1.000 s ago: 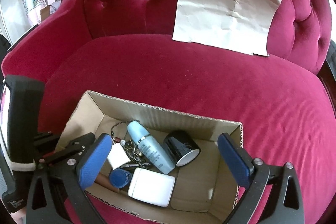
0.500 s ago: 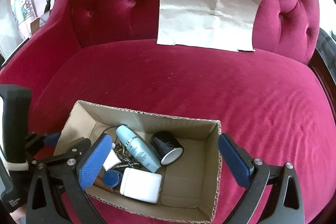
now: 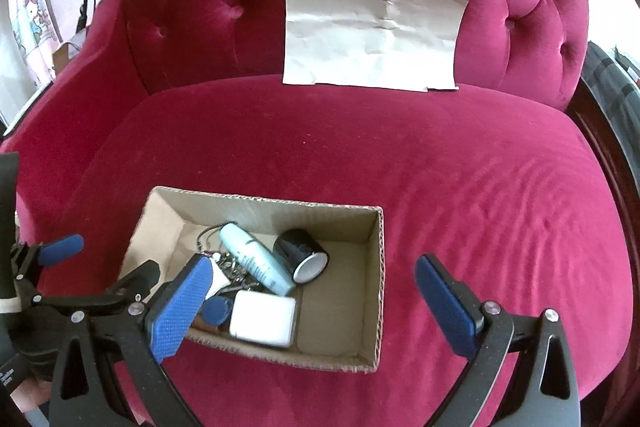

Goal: Organize rigid objects

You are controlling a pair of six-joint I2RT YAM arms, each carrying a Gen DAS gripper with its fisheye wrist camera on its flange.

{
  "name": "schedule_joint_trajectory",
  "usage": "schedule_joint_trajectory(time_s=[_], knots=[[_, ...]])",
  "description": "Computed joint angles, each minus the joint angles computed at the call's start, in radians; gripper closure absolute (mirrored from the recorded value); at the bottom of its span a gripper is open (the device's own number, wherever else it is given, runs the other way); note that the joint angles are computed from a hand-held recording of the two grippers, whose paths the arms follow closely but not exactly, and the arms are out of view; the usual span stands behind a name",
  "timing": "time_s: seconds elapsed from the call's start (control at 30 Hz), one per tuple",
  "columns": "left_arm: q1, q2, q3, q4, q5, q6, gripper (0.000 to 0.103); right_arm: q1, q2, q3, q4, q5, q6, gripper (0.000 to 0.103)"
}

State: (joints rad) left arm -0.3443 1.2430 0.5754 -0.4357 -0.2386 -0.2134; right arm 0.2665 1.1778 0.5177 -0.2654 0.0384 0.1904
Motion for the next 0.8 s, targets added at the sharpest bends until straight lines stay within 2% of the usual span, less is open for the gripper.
schedule_joint_trajectory(time_s=[0.2, 0.47, 0.63, 0.8], knots=[[-0.061, -0.121, 0.018, -0.135, -0.038, -0.030, 0.000, 0.000, -0.130, -0.009, -0.119, -0.003, 0.008, 0.000], [-0.178, -0.277, 0.035, -0.307, -0.107, -0.141, 0.000, 0.010, -0.308, 0.027, -0.316, -0.009, 0.035, 0.000], [-0.265, -0.321, 0.034, -0.362, -0.126, -0.224, 0.000, 0.043, -0.391, 0.046, -0.423, 0.006, 0.062, 0.000], [-0.332, -0.365, 0.034, -0.419, -0.147, -0.294, 0.000, 0.044, -0.441, 0.045, -0.480, -0.003, 0.068, 0.000]])
